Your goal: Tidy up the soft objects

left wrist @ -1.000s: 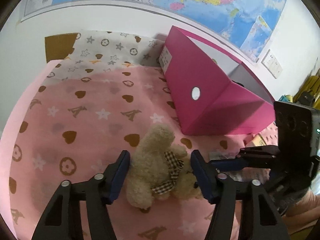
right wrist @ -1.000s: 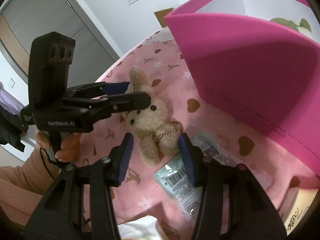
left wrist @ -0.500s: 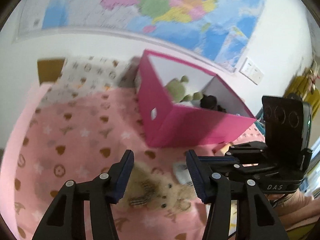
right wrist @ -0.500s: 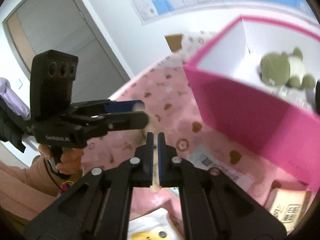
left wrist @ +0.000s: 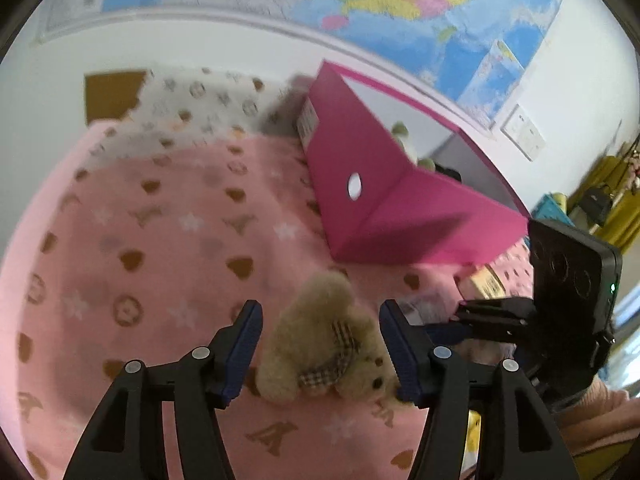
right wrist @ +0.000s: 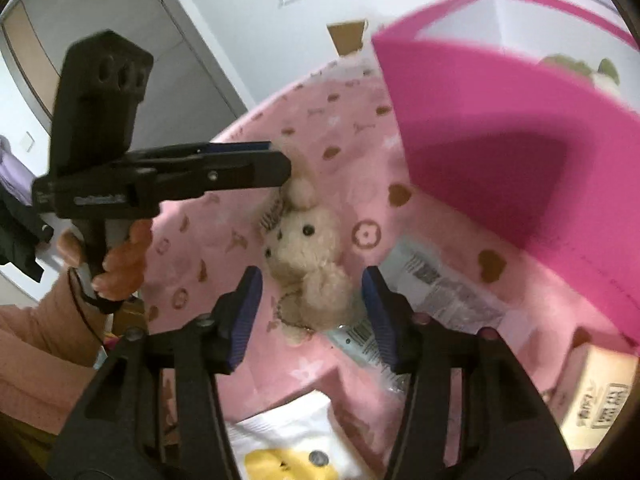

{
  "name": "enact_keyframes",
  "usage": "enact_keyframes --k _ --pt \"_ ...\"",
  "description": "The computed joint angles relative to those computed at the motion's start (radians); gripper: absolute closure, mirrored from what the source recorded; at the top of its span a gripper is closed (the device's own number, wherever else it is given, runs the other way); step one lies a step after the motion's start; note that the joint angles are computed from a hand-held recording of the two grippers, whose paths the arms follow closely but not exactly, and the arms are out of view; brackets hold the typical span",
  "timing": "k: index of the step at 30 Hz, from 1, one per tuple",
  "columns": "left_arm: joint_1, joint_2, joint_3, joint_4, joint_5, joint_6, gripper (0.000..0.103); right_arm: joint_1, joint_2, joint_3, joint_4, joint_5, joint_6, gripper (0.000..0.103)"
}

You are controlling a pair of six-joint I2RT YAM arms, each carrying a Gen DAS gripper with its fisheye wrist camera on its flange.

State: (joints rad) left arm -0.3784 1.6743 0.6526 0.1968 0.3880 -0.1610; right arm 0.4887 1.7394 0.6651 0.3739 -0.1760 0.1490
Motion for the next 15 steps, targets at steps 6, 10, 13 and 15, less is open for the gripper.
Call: enact_keyframes --k 6,10,13,15 --pt "-0.023 0.016 0.002 0.009 0.022 -0.002 0.041 -0.022 -0.011 -0.007 0.020 -0.011 -0.005 0.083" --pt "-0.036 -0.045 -0.023 0.024 0.036 -0.028 0.041 -0.028 -0.102 -0.062 0.035 0.003 -0.016 0.085" --pt "-0.057 -0.104 -0.030 0.017 0.026 -0.044 0.041 -0.019 -0.178 -0.096 0.037 0.019 -0.016 0.086" --pt "-0.081 -0.154 -0.028 0.003 0.008 -0.050 0.041 -0.013 -0.240 -0.131 0.035 0.031 -0.021 0.086"
